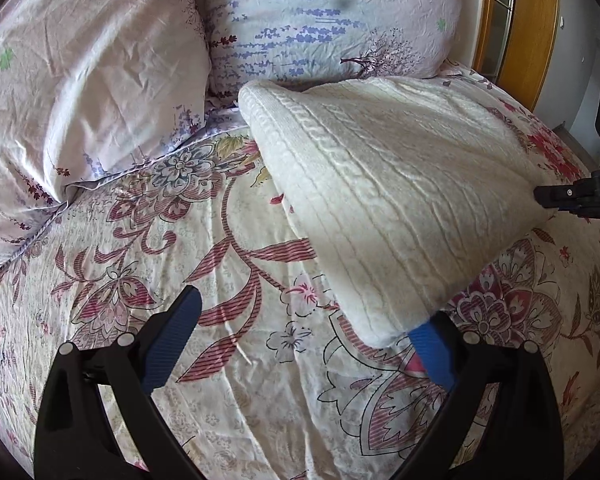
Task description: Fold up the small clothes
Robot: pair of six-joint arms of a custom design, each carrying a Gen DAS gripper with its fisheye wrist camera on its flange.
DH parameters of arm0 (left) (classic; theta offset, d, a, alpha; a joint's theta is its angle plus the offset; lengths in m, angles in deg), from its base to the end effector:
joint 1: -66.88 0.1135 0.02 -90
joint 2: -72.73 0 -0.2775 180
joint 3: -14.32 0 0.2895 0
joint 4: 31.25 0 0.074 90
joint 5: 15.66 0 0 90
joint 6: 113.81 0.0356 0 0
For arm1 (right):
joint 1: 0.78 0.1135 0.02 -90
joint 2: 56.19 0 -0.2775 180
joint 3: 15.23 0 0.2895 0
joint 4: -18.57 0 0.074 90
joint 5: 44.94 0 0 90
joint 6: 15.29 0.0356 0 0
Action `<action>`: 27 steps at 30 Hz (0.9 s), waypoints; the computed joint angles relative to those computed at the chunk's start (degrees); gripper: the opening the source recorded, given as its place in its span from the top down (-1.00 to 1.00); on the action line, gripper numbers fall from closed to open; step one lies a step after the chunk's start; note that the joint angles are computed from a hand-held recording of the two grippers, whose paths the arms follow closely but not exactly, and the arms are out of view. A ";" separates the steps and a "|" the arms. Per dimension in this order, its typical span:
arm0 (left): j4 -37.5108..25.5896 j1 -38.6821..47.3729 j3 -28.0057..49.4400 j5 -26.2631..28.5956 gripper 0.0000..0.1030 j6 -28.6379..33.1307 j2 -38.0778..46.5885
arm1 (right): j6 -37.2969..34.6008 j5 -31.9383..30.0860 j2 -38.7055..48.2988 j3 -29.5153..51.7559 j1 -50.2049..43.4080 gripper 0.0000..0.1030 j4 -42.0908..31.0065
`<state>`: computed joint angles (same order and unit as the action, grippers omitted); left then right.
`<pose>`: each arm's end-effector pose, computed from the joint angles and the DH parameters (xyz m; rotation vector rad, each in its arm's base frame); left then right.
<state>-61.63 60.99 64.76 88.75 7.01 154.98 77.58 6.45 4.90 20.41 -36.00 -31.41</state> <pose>0.2768 -0.0375 0.1399 0.8994 2.4513 -0.1827 0.1540 -0.0815 0.1335 0.7406 2.5034 0.7845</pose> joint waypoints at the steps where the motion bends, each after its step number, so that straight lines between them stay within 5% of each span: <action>1: -0.43 0.38 0.24 0.47 -0.88 0.30 0.18 | -0.12 -0.28 -0.14 0.37 0.19 0.78 -0.34; 3: -1.87 1.62 0.79 2.25 -0.88 1.49 -0.03 | -1.54 -1.58 -0.31 2.24 -0.91 0.56 -2.57; 5: -4.37 3.75 1.41 5.35 -0.88 3.59 -0.80 | -1.82 -3.46 0.39 4.63 -3.51 -0.23 -3.46; 7: -7.88 6.88 2.52 9.85 -0.89 6.12 -0.97 | 0.07 -5.97 2.24 6.70 -5.90 -0.31 -1.01; 11: -12.85 12.11 4.95 15.87 -0.90 7.81 -0.18 | 7.35 -7.05 13.62 12.22 -2.93 -0.30 7.22; 15: -11.92 14.12 6.40 15.46 -0.91 3.67 0.84 | 11.21 -4.21 25.59 17.47 2.90 -0.18 11.27; 17: -11.26 14.44 7.03 14.29 -0.91 1.85 1.86 | 12.03 -4.35 29.55 18.76 4.80 0.21 12.10; 20: -10.45 14.36 7.73 12.83 -0.91 0.41 3.38 | 11.91 -2.52 27.98 17.15 7.31 0.63 15.01; 27: -9.29 13.15 7.83 11.71 -0.91 -0.10 4.34 | 13.21 1.97 18.20 12.54 6.85 0.70 17.83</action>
